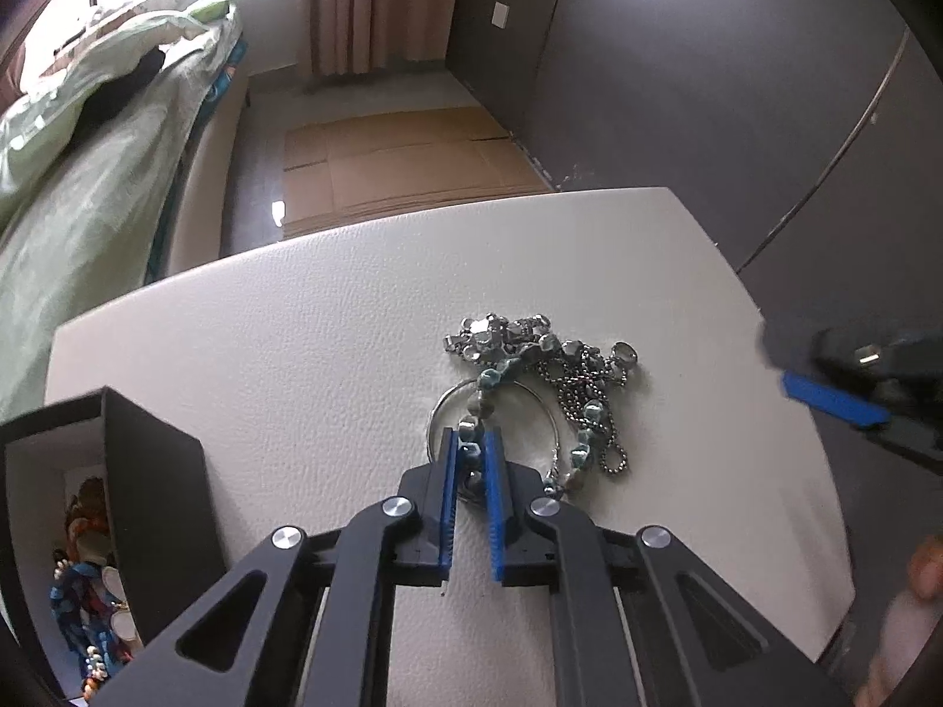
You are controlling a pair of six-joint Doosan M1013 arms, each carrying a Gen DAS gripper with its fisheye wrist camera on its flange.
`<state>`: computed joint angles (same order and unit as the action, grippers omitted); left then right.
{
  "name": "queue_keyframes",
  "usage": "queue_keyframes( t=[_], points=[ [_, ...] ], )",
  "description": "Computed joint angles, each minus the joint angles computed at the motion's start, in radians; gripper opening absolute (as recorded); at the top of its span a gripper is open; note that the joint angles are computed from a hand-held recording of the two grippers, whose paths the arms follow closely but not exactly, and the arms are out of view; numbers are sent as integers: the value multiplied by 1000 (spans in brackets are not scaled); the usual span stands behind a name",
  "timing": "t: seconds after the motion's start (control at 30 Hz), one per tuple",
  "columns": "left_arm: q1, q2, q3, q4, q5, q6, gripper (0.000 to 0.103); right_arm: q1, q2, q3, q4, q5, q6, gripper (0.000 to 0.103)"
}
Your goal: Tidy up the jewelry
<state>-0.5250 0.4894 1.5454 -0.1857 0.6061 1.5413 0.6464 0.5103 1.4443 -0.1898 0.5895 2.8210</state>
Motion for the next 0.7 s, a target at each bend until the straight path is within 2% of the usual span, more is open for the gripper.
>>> queue_keyframes(
  t=[0.17,0.27,0.37,0.5,0.7],
  points=[
    [30,-25,21,-162,-24,124,6,-6,21,-19,39,8,-60,51],
    [46,-44,29,-233,-38,181,6,-7,36,-37,53,14,-92,44],
    [61,-58,31,-306,-38,241,6,-5,56,-65,47,47,-107,39],
    [74,-74,36,-374,-46,301,6,-2,84,-103,55,85,-139,39],
    [88,-93,46,-432,-61,336,6,16,127,-170,-15,177,-136,36]
  ],
)
